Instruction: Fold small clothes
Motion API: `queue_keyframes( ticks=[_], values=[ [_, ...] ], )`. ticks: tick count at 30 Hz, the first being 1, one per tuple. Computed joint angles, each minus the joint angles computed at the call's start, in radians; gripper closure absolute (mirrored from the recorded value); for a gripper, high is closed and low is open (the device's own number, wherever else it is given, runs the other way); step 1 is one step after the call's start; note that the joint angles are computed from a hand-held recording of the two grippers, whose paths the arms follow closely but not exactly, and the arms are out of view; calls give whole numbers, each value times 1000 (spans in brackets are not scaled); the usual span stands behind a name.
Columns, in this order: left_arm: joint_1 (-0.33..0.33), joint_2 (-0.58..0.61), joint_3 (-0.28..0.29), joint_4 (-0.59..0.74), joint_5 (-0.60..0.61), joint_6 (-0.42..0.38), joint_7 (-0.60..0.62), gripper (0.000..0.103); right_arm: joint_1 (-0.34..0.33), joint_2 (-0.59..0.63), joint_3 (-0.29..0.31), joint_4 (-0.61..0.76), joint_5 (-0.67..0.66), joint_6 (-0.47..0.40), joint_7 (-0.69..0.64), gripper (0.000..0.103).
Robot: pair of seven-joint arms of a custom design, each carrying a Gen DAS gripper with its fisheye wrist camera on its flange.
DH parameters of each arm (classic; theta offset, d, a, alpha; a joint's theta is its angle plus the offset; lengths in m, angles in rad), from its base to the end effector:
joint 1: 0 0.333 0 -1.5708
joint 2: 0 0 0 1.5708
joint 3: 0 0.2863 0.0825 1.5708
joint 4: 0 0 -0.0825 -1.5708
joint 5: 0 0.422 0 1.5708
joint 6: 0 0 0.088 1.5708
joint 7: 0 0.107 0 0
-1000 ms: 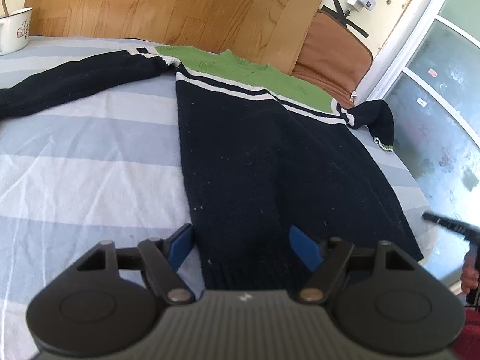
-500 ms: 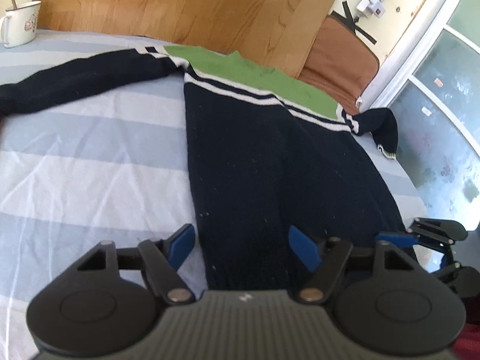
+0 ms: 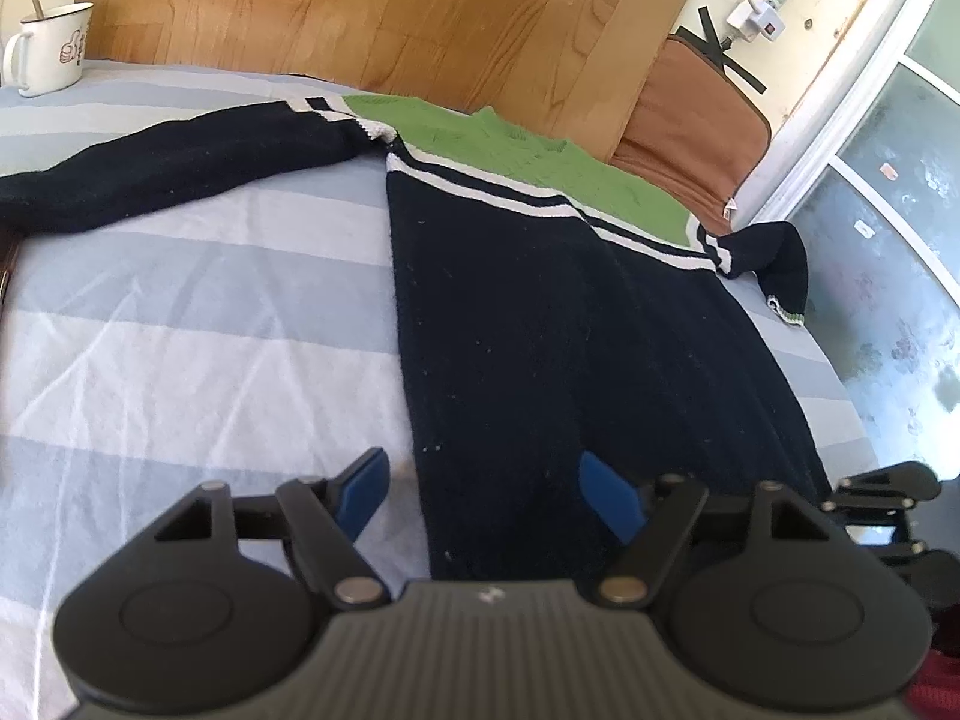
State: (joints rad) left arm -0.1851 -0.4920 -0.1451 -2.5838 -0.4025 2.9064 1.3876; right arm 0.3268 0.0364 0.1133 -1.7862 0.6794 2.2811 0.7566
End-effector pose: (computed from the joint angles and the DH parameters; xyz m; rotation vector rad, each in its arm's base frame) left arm 0.4620 -0.1345 0.4714 -2.0607 1.6979 -1.1124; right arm 0.5818 0.2895 0.5392 -2.2662 0.7641 -0.0242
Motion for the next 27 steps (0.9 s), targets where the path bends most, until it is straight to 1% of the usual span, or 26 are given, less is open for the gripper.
queue_keyframes(
  ticks=[1,3,4,5,6,7,8,9,10,11,12,13,14,15,16,17,19,20,21,22,23,25,26,27],
  values=[
    [-7,1,6,1,-4,-3,7,35,-4,-14,-4,-7,-3,-12,5,97],
    [-27,13,21,7,-17,-14,33,47,-4,-31,-9,-24,-29,-29,28,97],
    [-16,18,7,9,-5,-14,30,54,-2,-34,-10,-32,-49,-30,54,97],
    [17,20,-28,14,34,-19,9,65,0,-30,-10,-32,-51,-26,78,97],
    [56,20,-67,20,83,-33,-23,70,-4,-21,-16,-24,-15,-40,89,96],
    [85,22,-95,31,127,-58,-51,83,-12,-12,-22,-8,27,-62,94,95],
    [97,19,-102,32,154,-69,-67,88,-20,-15,-26,-11,73,-45,92,93],
    [98,15,-101,32,170,-79,-75,90,-24,-25,-28,-24,108,4,101,89],
    [95,11,-95,32,177,-90,-79,93,-28,-31,-31,-33,120,55,129,83],
    [87,5,-85,29,179,-95,-79,93,-30,-38,-33,-44,105,110,173,73],
    [80,2,-77,26,178,-97,-78,93,-31,-41,-34,-56,56,167,233,69],
    [74,0,-71,26,177,-98,-78,92,-31,-40,-34,-66,-23,217,307,69],
    [68,2,-64,28,173,-102,-77,91,-31,-38,-34,-74,-106,245,376,69],
    [63,3,-59,30,169,-104,-76,91,-31,-34,-34,-81,-188,260,435,68],
    [62,7,-58,31,169,-100,-76,86,-30,-32,-34,-89,-257,264,484,67],
    [54,15,-53,35,164,-91,-68,80,-30,-30,-33,-92,-294,251,511,65],
    [63,17,-70,35,180,-80,-79,81,-28,-30,-30,-105,-320,232,522,67],
    [82,15,-93,33,206,-79,-99,87,-26,-43,-28,-131,-344,271,511,76],
    [103,13,-114,33,235,-81,-123,93,-20,-50,-24,-141,-396,280,520,98],
    [117,8,-126,32,256,-85,-142,95,-17,-62,-23,-156,-444,300,549,99],
    [103,1,-109,25,247,-83,-140,95,-17,-70,-23,-167,-493,317,585,99],
    [100,-19,-99,5,246,-80,-150,95,-30,-87,-32,-195,-639,336,689,99],
    [85,-25,-79,-6,231,-75,-138,95,-36,-96,-43,-210,-637,338,688,99],
    [69,-26,-63,-15,213,-63,-127,95,-36,-98,-53,-208,-578,327,669,99]
  ],
)
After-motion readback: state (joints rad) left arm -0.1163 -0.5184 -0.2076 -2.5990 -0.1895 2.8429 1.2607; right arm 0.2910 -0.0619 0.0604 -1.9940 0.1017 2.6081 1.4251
